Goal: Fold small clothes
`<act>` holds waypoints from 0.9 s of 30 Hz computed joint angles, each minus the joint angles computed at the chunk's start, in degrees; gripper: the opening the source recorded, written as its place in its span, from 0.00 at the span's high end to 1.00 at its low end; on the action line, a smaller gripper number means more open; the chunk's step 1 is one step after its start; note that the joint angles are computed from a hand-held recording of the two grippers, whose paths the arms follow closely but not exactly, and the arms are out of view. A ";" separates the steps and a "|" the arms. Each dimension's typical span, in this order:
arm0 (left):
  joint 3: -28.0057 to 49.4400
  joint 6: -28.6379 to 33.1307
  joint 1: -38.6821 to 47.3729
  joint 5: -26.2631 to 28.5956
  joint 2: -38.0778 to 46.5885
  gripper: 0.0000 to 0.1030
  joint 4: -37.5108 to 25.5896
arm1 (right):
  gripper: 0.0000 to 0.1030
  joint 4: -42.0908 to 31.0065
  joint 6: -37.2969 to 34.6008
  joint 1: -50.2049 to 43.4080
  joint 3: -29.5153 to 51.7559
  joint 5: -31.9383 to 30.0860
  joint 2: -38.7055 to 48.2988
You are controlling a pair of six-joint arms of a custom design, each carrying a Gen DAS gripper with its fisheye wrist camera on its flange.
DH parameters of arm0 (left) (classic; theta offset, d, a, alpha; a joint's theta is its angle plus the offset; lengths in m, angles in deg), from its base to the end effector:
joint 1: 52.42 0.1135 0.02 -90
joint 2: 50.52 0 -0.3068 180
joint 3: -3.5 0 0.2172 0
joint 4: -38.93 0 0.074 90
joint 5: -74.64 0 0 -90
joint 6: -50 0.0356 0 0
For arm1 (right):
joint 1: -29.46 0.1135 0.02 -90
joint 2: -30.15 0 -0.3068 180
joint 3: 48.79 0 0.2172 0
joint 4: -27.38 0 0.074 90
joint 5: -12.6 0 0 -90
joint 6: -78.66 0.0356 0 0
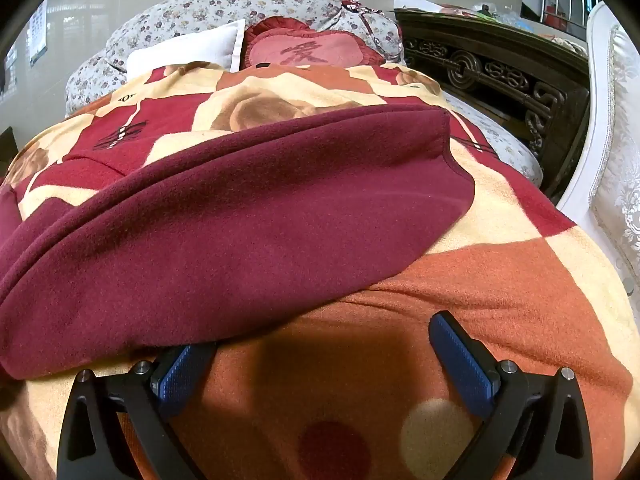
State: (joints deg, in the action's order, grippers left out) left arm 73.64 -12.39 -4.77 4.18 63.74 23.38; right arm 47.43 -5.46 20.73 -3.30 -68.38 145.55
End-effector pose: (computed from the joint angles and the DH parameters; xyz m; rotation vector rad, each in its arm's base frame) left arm 0.2488 0.2553 0.1492 -0.3226 2.5017 0.0734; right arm 0.2923 -0.0505 0.1032 0.3795 2.4083 -0.2143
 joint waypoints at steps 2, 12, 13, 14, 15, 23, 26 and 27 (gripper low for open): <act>-3.52 3.20 0.77 1.50 -3.95 0.00 -0.09 | 0.00 -2.70 -0.62 -0.17 0.90 -0.58 -1.13; -13.20 5.59 -3.54 6.11 -17.74 0.00 -2.69 | 0.01 -30.92 5.97 7.50 -2.64 1.34 -34.10; -13.71 5.95 -4.22 6.76 -19.01 0.00 -3.35 | 0.01 -35.97 7.55 9.38 -1.66 1.70 -38.51; -14.63 5.78 -4.75 6.91 -20.01 0.00 -2.98 | 0.01 -42.60 9.99 12.47 0.45 2.95 -43.84; -15.11 5.50 -5.45 7.10 -21.31 0.00 -3.38 | 0.01 -47.65 12.37 15.46 2.67 3.92 -47.26; -16.72 3.88 -7.76 10.40 -28.66 0.00 -7.85 | 0.01 -80.87 36.42 45.45 27.71 9.75 -49.56; -16.35 4.09 -7.76 11.40 -30.23 0.00 -10.20 | 0.01 -80.69 38.62 52.80 33.37 12.77 -44.71; -16.47 4.03 -7.89 11.40 -30.89 0.00 -10.47 | 0.01 -79.10 38.41 53.72 34.14 12.87 -42.88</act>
State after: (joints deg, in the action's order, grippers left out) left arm 57.17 -8.36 -12.66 15.58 32.85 12.91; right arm -31.67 32.95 74.46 30.84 -55.51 102.67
